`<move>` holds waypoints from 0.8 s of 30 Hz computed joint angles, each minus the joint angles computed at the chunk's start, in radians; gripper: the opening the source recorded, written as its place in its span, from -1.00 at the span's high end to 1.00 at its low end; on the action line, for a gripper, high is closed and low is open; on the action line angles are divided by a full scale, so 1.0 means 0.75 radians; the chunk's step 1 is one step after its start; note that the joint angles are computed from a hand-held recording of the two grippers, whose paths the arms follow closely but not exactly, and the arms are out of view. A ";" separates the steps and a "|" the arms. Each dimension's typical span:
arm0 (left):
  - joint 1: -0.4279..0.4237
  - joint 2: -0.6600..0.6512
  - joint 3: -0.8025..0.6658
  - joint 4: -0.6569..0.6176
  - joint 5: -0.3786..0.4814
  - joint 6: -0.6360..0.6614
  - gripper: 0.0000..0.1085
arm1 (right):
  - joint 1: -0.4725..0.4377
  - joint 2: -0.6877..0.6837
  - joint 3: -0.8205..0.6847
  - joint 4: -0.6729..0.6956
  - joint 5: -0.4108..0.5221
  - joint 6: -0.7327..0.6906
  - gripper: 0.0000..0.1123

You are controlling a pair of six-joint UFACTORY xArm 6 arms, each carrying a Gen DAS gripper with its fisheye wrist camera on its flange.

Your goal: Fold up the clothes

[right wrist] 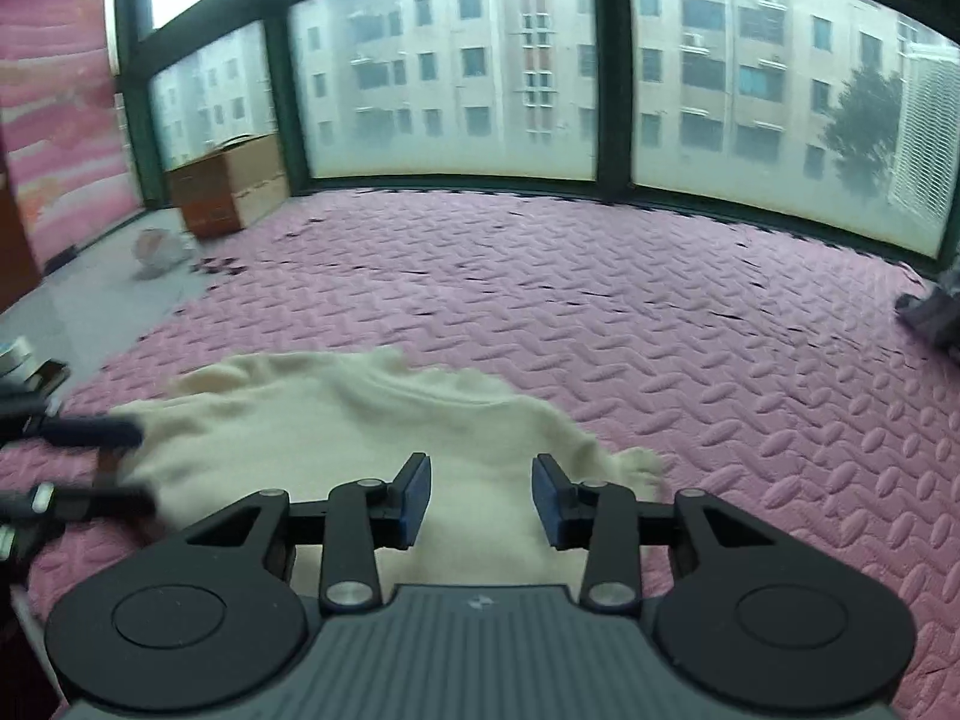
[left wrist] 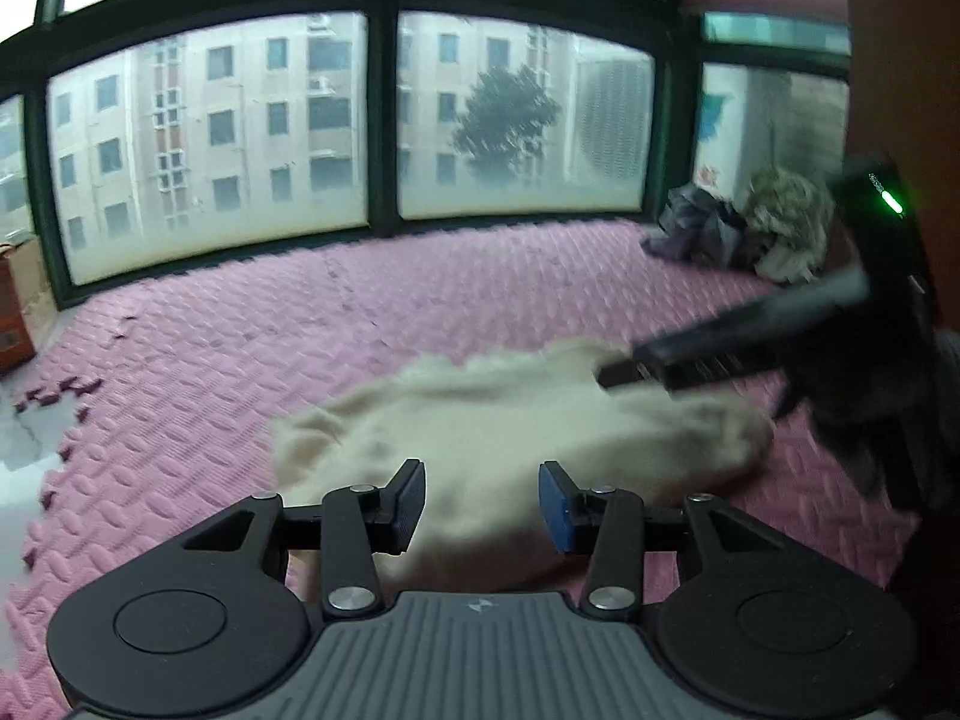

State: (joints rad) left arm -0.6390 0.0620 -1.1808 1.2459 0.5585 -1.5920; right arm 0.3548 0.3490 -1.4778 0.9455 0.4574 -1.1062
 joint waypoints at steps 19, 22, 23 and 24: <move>0.114 -0.051 0.033 -0.165 0.000 -0.062 0.16 | 0.012 -0.037 0.068 -0.039 -0.011 0.056 0.20; 0.154 0.001 -0.027 -0.294 0.047 0.030 0.20 | 0.017 -0.036 0.076 -0.028 -0.018 0.045 0.20; 0.168 0.016 -0.039 -0.320 0.040 0.055 0.20 | 0.019 -0.036 0.080 -0.026 -0.021 0.041 0.19; 0.180 0.031 -0.050 -0.342 0.032 0.080 0.20 | 0.020 -0.037 0.082 -0.024 -0.022 0.037 0.19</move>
